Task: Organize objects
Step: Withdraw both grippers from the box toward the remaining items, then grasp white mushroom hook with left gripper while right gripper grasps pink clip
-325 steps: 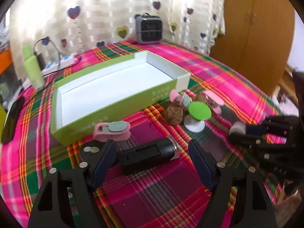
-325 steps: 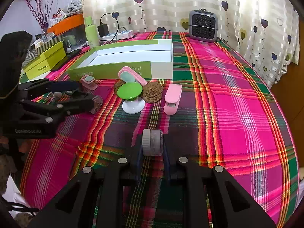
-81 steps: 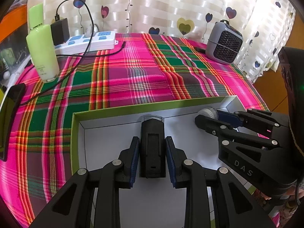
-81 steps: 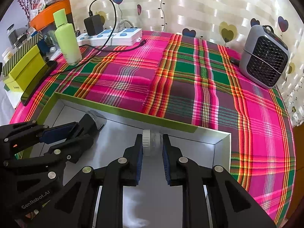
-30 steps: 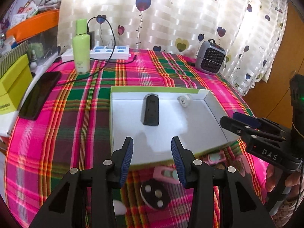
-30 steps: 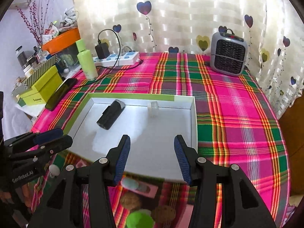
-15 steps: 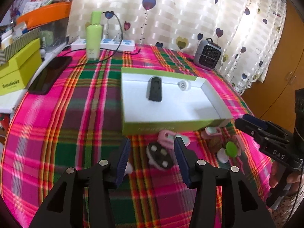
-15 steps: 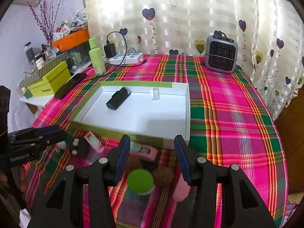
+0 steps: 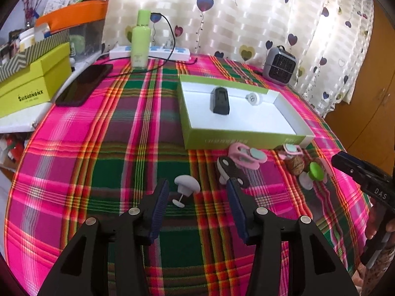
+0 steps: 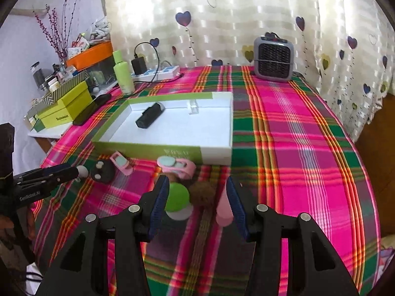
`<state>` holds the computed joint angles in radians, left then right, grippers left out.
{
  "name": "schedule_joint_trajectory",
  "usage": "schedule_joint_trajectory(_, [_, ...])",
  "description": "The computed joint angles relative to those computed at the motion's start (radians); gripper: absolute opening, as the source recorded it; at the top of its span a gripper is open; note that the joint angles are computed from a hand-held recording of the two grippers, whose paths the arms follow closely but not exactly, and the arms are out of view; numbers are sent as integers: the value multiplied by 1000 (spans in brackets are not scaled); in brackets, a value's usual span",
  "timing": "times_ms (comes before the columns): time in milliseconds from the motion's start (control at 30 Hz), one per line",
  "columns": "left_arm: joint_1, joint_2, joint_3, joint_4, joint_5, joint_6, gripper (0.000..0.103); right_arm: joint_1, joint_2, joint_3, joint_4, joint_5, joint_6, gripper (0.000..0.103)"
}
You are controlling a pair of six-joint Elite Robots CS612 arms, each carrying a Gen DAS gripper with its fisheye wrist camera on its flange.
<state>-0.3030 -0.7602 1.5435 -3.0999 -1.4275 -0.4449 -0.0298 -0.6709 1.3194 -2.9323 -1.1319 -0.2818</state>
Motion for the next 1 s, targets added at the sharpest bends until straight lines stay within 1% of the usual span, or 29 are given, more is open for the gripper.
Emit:
schedule_joint_trajectory(200, [2, 12, -13, 11, 2, -5, 47, -10, -9, 27, -32, -19, 16, 49])
schedule_joint_trajectory(367, [5, 24, -26, 45, 5, -19, 47, -15, -7, 33, -40, -37, 26, 49])
schedule_joint_trajectory(633, [5, 30, -31, 35, 14, -13, 46, -11, 10, 9, -3, -84, 42, 49])
schedule_joint_trajectory(733, [4, 30, -32, 37, 18, -9, 46, -5, 15, -3, 18, -126, 42, 49])
schedule_joint_trajectory(833, [4, 31, -31, 32, 14, -14, 46, -7, 19, -10, 30, -112, 41, 49])
schedule_joint_trajectory(933, [5, 33, -34, 34, 13, -14, 46, -5, 23, -17, 28, -128, 39, 49])
schedule_joint_trajectory(1000, [4, 32, -34, 37, 17, -12, 46, -4, 25, -24, 38, -126, 33, 49])
